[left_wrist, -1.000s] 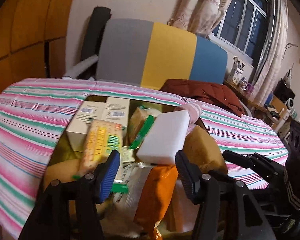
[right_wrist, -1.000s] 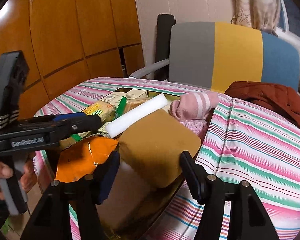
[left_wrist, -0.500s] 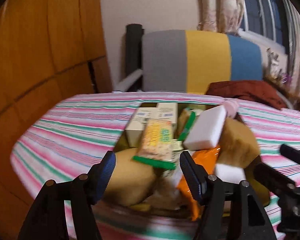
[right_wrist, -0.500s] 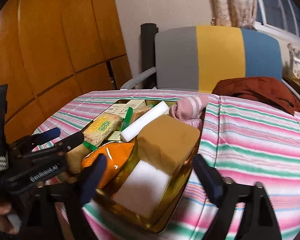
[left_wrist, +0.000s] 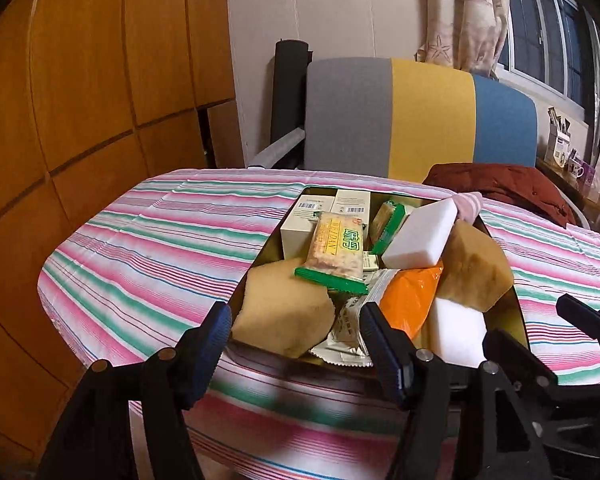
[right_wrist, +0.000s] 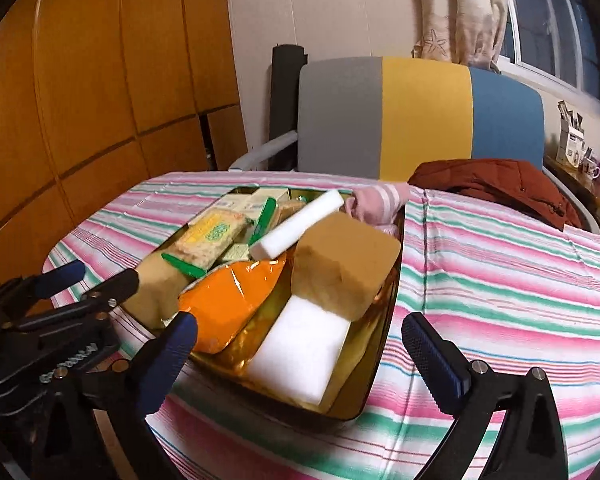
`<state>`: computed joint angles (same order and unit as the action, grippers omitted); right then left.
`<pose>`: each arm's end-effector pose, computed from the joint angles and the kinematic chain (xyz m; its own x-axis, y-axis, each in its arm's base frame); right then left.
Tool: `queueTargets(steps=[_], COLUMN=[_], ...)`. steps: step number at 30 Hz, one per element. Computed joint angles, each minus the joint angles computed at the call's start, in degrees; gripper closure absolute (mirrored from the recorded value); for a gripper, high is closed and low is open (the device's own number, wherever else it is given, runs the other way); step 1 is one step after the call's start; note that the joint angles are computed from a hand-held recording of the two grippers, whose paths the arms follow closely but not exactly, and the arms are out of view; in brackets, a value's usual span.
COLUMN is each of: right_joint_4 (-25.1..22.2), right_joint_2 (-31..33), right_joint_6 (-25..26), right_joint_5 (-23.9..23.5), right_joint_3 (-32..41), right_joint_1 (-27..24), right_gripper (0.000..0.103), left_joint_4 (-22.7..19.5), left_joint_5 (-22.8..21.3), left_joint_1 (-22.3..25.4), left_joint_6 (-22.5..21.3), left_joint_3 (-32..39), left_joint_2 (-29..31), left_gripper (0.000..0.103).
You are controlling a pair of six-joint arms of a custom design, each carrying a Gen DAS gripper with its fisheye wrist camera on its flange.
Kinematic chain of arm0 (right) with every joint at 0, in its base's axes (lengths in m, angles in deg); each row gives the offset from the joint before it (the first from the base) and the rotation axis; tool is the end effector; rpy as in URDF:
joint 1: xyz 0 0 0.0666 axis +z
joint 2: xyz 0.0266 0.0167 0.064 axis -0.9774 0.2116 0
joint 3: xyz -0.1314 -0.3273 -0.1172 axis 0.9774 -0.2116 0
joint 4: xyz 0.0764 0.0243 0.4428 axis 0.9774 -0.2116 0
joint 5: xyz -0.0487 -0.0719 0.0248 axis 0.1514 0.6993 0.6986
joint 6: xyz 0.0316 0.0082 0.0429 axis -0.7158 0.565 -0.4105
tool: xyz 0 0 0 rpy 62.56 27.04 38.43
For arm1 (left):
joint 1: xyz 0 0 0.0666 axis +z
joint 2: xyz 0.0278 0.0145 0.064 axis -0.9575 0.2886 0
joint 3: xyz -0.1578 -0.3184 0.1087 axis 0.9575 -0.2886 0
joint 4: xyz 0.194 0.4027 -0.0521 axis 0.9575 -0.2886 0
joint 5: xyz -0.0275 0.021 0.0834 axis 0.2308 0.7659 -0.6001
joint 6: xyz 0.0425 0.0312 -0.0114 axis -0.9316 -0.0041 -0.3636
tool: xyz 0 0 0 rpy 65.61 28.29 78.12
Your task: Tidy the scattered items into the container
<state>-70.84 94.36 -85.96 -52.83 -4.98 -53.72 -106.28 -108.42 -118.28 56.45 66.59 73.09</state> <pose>0.4123 0.1822 0.3106 -0.5720 -0.1401 -0.8082 -0.3210 0.9450 0.0634 0.3756 -0.3409 0.3102 -0.5931 -0.1310 -0.7944 -0.2800 0.9587 0.0510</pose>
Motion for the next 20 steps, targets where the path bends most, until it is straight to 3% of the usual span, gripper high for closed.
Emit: queueTargets(steps=[3,8,20], right_joint_4=[-0.52,-1.05,-1.22], right_joint_2=[0.18,0.16,-0.04], right_joint_6=[-0.02,0.35,0.46], right_joint_5=[1.50,3.75,4.54], right_joint_3=[0.13,0.04,0.03], right_joint_1=[0.38,1.20,1.76], right_gripper=[0.000,0.000,0.000], left_joint_4=[0.65,3.17,1.73], left_joint_5=[0.19,-0.73,-1.42], left_joint_1=[-0.33,-0.76,-1.20], left_joint_6=[-0.01,-0.94,0.36], left_joint_3=[-0.52,-1.92,-2.46], left_joint_2=[-0.46,-1.39,-2.31], left_gripper=[0.036,0.045,0.046])
